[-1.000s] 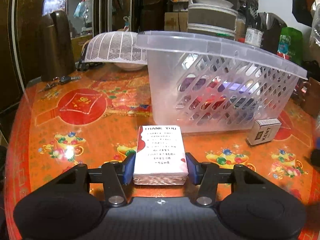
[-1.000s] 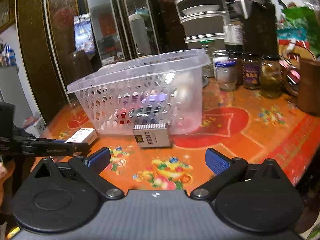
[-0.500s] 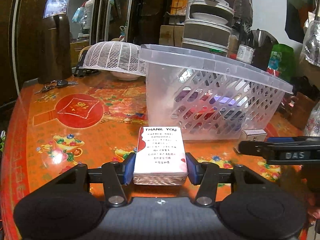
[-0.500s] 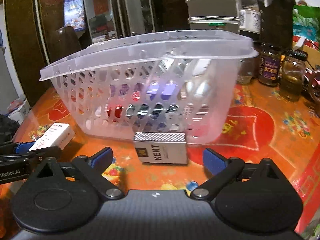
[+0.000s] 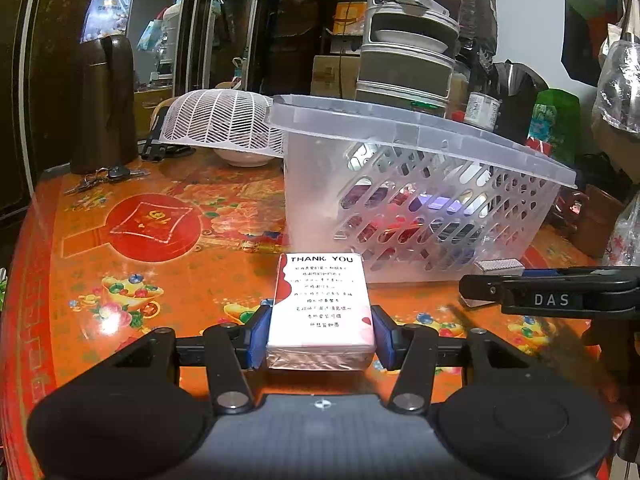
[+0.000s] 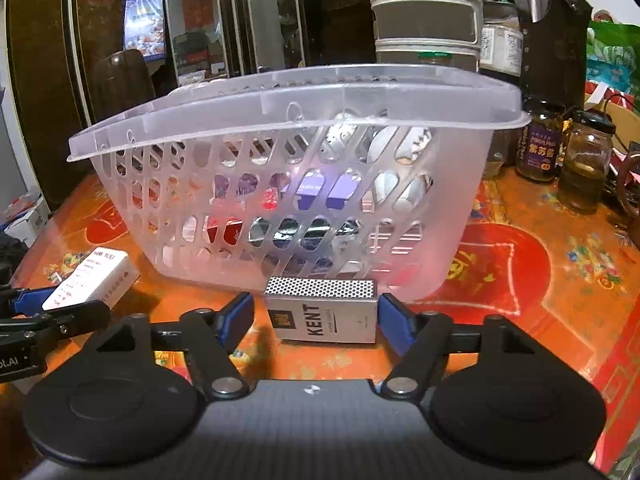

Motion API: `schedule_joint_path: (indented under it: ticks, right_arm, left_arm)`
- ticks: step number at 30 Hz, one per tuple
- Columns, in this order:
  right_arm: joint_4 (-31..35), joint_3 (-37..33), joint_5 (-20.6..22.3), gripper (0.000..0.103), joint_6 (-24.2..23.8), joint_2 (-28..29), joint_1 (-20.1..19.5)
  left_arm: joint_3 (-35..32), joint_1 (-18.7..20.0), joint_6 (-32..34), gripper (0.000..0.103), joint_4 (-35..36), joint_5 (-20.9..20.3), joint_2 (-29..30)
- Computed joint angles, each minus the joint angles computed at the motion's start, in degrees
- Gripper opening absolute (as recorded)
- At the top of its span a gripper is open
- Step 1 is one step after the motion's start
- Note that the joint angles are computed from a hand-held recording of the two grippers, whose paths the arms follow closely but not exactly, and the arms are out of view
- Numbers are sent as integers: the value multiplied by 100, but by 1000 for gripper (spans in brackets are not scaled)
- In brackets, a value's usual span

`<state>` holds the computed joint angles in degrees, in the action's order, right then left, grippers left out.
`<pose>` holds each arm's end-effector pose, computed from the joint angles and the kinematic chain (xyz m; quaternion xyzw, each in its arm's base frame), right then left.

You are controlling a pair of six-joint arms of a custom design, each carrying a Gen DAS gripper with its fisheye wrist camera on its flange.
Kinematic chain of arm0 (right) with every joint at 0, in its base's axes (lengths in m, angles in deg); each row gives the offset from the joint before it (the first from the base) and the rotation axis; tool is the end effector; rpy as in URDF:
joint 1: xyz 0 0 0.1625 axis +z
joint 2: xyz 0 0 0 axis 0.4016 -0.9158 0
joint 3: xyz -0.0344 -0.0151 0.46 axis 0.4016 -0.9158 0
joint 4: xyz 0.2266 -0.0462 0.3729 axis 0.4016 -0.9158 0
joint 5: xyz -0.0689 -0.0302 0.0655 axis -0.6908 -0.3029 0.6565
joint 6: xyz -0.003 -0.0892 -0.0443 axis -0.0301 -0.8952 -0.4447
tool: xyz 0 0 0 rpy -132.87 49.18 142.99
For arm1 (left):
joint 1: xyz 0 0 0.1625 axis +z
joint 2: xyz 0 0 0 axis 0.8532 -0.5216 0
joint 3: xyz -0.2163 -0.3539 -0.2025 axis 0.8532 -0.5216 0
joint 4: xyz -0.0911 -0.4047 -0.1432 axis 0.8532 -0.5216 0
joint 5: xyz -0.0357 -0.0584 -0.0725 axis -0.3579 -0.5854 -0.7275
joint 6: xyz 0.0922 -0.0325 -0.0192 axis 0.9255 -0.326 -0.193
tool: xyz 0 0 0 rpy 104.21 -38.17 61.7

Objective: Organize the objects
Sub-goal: 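Grasp the white THANK YOU box with the left gripper while the right gripper grasps the KENT pack, then lift both held items into the clear basket and open both grippers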

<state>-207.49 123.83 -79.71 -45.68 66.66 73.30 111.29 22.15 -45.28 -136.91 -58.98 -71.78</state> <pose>0.1723 -0.6681 -0.0537 0.1739 -0.8414 0.4220 0.2892 0.0482 -0.6885 0.1490 0.2938 0.8484 -0.3868 0.2102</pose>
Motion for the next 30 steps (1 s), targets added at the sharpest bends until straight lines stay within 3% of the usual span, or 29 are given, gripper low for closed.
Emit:
schedule_joint_path:
  ticks: [8, 14, 24, 28, 30]
  right_arm:
    - [-74, 92, 196, 62, 134, -58, -57]
    - [-479, 336, 722, 62, 231, -118, -160]
    - [-318, 475, 1052, 62, 317, -227, -239]
    - [-456, 593, 1324, 62, 302, -263, -299]
    - [-565, 748, 1682, 62, 271, -330, -386]
  left_arm:
    - [15, -3, 29, 55, -66, -8, 10]
    - [46, 1, 67, 55, -149, -78, 0]
    - [79, -1, 98, 55, -311, -140, 4]
    - [97, 2, 121, 55, -384, -183, 1]
    - [144, 0, 162, 55, -496, -247, -5]
